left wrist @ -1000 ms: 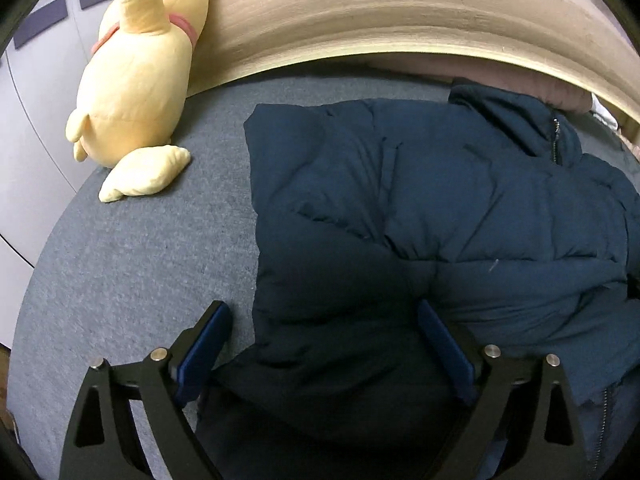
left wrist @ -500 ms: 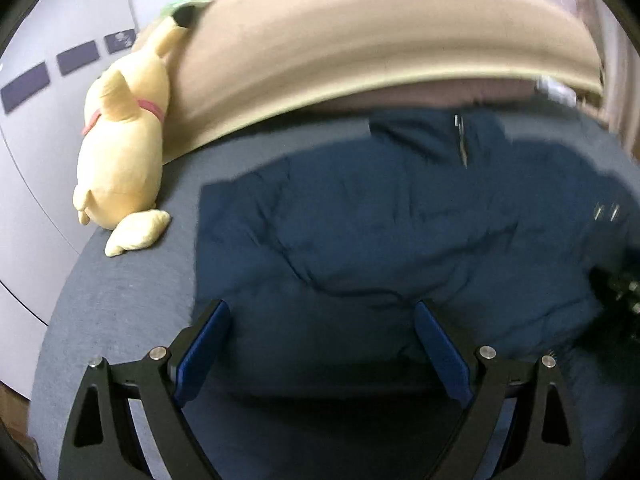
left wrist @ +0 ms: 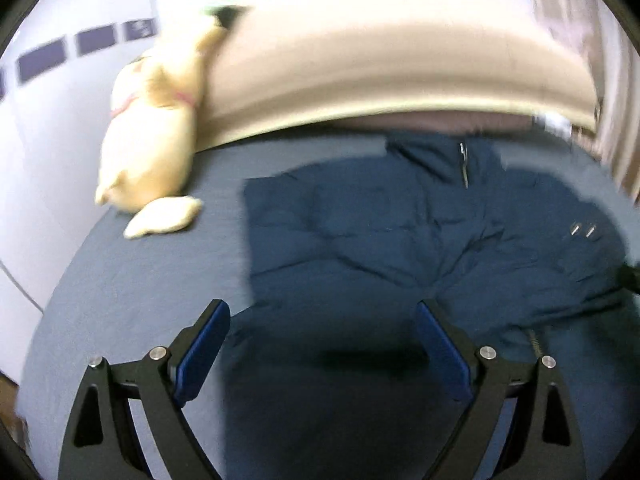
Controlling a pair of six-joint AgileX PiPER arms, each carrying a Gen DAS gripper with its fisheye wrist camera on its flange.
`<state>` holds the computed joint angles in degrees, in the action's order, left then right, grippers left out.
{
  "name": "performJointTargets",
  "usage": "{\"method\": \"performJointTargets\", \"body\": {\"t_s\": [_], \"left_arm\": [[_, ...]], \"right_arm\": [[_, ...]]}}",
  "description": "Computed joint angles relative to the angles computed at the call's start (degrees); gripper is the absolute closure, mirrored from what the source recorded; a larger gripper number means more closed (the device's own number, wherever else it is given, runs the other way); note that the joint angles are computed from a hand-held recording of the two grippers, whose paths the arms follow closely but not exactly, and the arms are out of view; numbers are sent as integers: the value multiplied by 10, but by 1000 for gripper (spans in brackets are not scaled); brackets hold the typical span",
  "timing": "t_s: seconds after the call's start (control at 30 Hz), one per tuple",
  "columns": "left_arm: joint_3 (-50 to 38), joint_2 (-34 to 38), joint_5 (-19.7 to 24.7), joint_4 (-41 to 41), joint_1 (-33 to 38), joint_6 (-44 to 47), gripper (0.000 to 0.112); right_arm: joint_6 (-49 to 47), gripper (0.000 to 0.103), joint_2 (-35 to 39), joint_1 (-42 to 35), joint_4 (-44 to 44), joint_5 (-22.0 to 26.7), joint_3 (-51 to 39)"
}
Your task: Fold large clothes
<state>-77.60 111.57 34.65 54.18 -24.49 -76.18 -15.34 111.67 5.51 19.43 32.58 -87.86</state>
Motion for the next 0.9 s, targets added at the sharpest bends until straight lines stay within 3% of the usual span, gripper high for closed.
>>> {"method": "performJointTargets", "body": {"t_s": [0.1, 0.23, 0.4, 0.6, 0.7, 0.83, 0.9], "left_arm": [[146, -113, -30, 36, -2, -91, 19], [301, -239, -7, 63, -52, -185, 19], [429, -337, 93, 16, -180, -281, 19], [455, -346, 190, -65, -336, -372, 19], [445, -358, 237, -96, -403, -403, 19], [422, -350, 277, -125, -473, -412, 19], [412, -340, 282, -133, -496, -408, 19]], "right_arm": [[-118, 16, -93, -63, 104, 15, 110], [-258, 16, -227, -162, 200, 30, 274], [-366, 16, -371, -302, 250, 78, 441], [-471, 16, -523, -441, 272, 169, 565], [-490, 16, -589, -491, 268, 247, 592], [-508, 14, -675, -515, 245, 337, 621], [-493, 14, -706, -496, 234, 350, 637]]}}
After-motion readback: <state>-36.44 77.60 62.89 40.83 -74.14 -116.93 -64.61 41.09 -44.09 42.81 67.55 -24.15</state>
